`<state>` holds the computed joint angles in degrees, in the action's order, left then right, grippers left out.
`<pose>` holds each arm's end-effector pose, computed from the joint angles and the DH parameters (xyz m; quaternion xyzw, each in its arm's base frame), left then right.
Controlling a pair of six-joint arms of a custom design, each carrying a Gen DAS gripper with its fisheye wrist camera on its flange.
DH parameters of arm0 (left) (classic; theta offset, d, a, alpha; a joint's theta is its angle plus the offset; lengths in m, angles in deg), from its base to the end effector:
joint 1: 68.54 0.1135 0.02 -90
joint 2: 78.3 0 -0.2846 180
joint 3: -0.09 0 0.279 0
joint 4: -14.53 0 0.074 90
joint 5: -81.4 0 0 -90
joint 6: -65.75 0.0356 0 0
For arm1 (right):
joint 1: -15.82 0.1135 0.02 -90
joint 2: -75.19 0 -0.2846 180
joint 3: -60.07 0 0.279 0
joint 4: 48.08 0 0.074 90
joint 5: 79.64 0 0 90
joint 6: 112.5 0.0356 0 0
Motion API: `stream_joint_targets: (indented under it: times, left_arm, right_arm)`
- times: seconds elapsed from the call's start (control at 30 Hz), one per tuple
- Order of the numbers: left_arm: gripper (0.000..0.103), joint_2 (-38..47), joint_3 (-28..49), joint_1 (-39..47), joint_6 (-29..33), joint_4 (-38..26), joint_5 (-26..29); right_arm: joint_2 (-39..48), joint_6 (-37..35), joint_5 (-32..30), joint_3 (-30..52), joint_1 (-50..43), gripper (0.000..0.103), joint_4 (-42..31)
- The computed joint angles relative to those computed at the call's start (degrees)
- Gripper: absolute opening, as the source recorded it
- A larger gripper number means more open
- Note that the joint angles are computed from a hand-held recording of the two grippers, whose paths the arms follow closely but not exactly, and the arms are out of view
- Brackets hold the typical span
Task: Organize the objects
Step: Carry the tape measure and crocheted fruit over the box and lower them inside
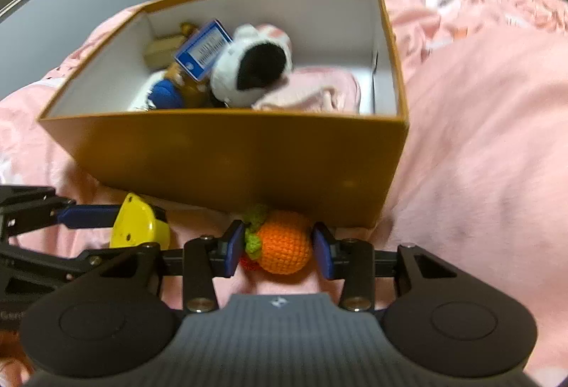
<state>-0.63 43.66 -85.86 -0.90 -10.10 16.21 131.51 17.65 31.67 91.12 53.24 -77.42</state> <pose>0.2299 -0.0873 0.1442 0.3811 0.8618 -0.1927 0.2737 0.1481 0.0970 0.1439 0.0785 0.9347 0.0498 0.3432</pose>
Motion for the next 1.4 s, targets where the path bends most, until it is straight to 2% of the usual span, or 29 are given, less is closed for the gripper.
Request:
stream_joint_targets:
  times: [0.3, 0.43, 0.47, 0.63, 0.73, 0.87, 1.13, 1.27, 1.4]
  left_arm:
    - [0.058, -10.67, 2.33, 2.0, 3.39, -10.0, 7.1]
    - [0.058, -12.66, 5.65, 2.33, 1.15, -12.71, 10.21]
    - [0.058, -12.34, 6.93, 2.08, 0.41, -13.2, 10.56]
    - [0.058, -8.49, 12.48, -0.68, -2.52, -12.4, 8.32]
    - [0.058, -3.68, 16.63, -1.7, -3.27, -12.03, 8.67]
    - [0.058, 4.1, 22.34, -3.03, -5.52, -10.54, 8.21]
    - [0.058, 16.59, 30.22, -5.6, -9.56, -6.28, 4.58]
    - [0.058, 21.5, 34.26, -5.9, -9.99, -6.4, 4.33]
    - [0.058, 25.86, 39.01, -5.36, -8.36, -8.23, 5.06]
  right_arm:
    - [-14.46, 5.13, 14.86, 6.07, 17.26, 0.044, -19.91]
    - [-17.77, 3.84, 21.35, 9.98, 21.41, 0.044, -25.33]
    - [-18.11, 1.46, 21.39, 10.66, 20.31, 0.044, -24.9]
    - [-17.76, -13.24, 17.96, 12.84, 10.59, 0.044, -19.88]
    - [-15.71, -22.8, 12.66, 13.36, 2.16, 0.044, -15.05]
    - [-10.59, -31.79, 4.46, 14.2, -8.75, 0.044, -9.38]
    - [5.76, -45.01, -3.14, 17.76, -20.71, 0.044, 0.19]
    - [14.05, -50.31, -3.17, 20.03, -22.34, 0.044, 3.68]
    - [20.07, -53.05, -6.03, 22.76, -24.89, 0.044, 4.23]
